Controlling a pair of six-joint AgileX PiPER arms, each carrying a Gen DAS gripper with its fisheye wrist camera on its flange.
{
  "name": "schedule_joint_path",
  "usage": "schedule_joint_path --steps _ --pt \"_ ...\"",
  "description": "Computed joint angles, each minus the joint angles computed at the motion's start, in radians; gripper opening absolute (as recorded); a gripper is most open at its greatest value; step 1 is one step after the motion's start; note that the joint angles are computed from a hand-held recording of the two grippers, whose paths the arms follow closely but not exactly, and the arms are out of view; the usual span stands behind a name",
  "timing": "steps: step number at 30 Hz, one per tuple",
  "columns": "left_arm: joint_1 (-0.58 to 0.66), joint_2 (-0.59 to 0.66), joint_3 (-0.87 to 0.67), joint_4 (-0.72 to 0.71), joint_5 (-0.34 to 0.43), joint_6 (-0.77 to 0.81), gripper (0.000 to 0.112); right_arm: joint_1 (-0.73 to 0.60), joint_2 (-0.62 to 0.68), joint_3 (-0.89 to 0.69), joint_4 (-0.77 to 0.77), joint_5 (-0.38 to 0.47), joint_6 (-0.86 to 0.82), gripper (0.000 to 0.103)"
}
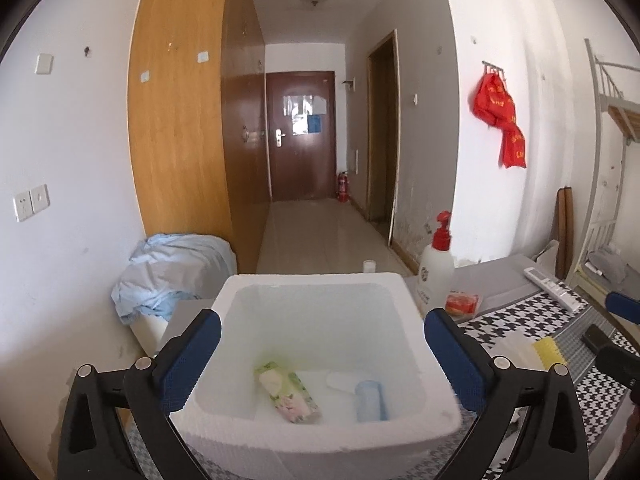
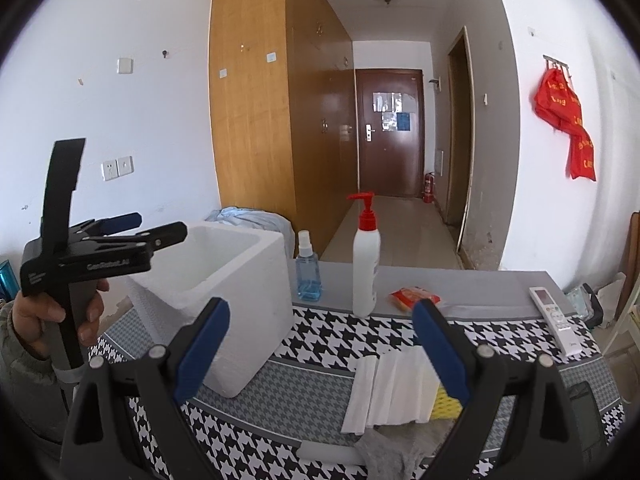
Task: Organize soft objects
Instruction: 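Move both tools back toward the napkins and yellow sponge on the table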
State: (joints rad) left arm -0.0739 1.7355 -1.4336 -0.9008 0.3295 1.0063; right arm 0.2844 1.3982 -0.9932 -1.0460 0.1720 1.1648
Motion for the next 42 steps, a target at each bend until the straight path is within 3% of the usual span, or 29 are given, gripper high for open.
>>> schedule_joint_path --steps 22,42 --pt "0.018 -0.233 0.275 -0.427 -0.024 0.434 0.102 0.050 -0.133 0.100 -0.184 0.034 0.185 0.095" --pt "0.021 -0.364 0.440 -0.700 -0.005 0.712 0.102 0.104 -0.239 0.170 -0.251 0.115 0.254 0.095"
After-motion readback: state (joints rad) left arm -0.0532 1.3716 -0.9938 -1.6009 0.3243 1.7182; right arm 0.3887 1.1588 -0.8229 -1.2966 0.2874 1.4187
